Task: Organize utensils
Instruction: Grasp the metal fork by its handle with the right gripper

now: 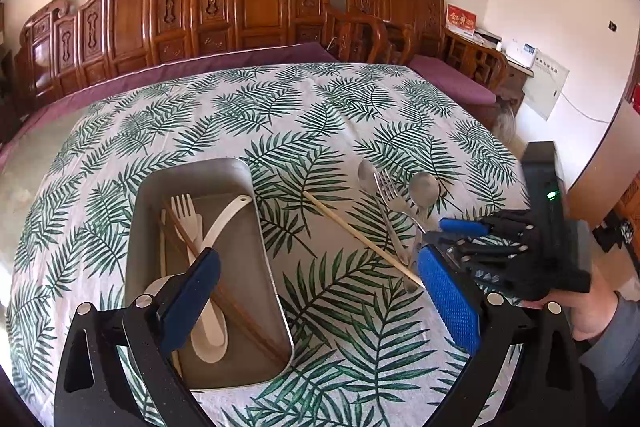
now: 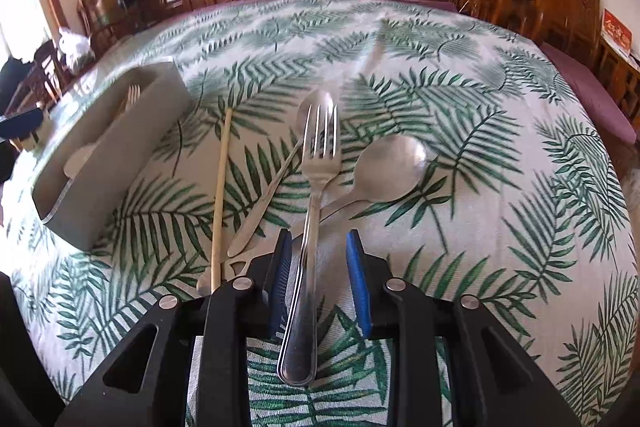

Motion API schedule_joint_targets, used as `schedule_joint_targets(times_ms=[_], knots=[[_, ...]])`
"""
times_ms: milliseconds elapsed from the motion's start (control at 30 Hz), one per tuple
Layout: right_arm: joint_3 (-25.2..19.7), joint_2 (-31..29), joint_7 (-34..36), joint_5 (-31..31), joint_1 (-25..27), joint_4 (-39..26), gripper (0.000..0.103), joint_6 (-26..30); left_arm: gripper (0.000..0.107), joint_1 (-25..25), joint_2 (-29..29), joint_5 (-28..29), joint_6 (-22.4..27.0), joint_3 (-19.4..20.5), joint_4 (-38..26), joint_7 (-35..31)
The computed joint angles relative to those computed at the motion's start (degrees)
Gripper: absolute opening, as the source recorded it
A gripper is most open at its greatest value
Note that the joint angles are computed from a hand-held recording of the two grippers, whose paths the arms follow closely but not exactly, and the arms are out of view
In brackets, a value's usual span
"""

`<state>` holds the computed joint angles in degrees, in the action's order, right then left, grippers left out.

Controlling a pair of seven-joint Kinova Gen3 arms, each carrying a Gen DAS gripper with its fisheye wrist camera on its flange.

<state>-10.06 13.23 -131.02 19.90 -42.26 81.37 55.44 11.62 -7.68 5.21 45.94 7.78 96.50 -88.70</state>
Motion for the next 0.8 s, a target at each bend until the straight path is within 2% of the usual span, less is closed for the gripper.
schedule_joint_targets(times_ms=[100,367,400,500,633,800], knots=[[0.2,1.3,0.0,3.4,-2.3,-2.0,0.03,3.8,0.095,0.2,-0.1,-0.8,-0.2,0.6,0.2,0.7],[0.9,2.7,-0.3,3.2,-2.3,-3.9,0.03,4.9,0.095,1.0,0.1,-2.7,0.1,1.7,0.1,2.6],[0.9,2.8,-0.2,2.9,-2.3,-4.2,0.027,5.2,0.095,1.2,0.1,-2.8,0.1,1.8,0.1,2.7],[0.8,3.2,1.1,2.1,-2.1,-5.1,0.01,5.8,0.095,1.5,0.2,-4.0,0.6,2.5,-0.2,4.3],[0.8,3.0,2.9,-0.5,-1.0,-5.3,0.009,5.6,0.095,2.1,1.1,-7.0,1.7,3.9,-1.1,7.7],[0.6,0.0,3.7,-1.6,0.5,-2.6,0.009,2.3,0.095,3.9,3.2,-11.7,3.5,5.6,-3.1,12.4]])
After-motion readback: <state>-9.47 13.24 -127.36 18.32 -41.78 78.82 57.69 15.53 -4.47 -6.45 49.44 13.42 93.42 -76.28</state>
